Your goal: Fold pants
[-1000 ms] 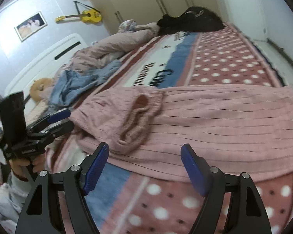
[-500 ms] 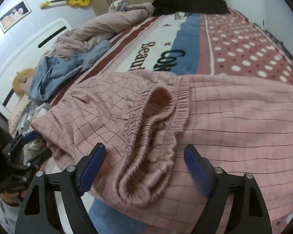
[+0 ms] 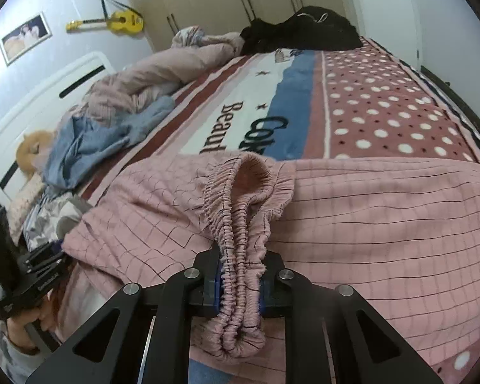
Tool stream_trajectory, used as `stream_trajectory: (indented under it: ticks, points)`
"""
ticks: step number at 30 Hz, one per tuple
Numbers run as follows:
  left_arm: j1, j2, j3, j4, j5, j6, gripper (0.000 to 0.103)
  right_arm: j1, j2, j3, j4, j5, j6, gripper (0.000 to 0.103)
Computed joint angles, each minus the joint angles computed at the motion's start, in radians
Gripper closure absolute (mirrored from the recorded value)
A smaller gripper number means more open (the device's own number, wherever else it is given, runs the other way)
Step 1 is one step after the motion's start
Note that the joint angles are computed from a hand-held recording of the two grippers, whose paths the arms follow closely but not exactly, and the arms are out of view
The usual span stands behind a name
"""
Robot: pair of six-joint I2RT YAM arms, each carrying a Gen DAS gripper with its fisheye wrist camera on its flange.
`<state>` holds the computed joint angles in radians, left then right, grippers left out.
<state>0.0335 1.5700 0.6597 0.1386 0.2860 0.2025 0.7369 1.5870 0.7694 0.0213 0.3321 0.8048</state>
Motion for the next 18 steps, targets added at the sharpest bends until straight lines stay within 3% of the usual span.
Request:
stream_trajectory:
  ticks: [8,15,16,18]
  points:
    - [0.020,-0.017,-0.042,-0.022,0.035,0.035,0.075,-0.011,-0.112,-0.124,0.034,-0.022,0.034,0.094]
    - [0.028,-0.066,-0.064,-0.091,0.031,0.106,0.072,-0.024,-0.103,-0.191,0.087,-0.099,0.079,0.091]
    - [0.038,-0.077,-0.059,-0.120,0.046,0.121,0.069,-0.026,-0.096,-0.189,0.078,-0.108,0.079,0.084]
    - [0.075,-0.107,-0.046,-0.190,0.119,0.152,0.052,-0.029,-0.102,-0.188,0.057,-0.117,0.067,0.079]
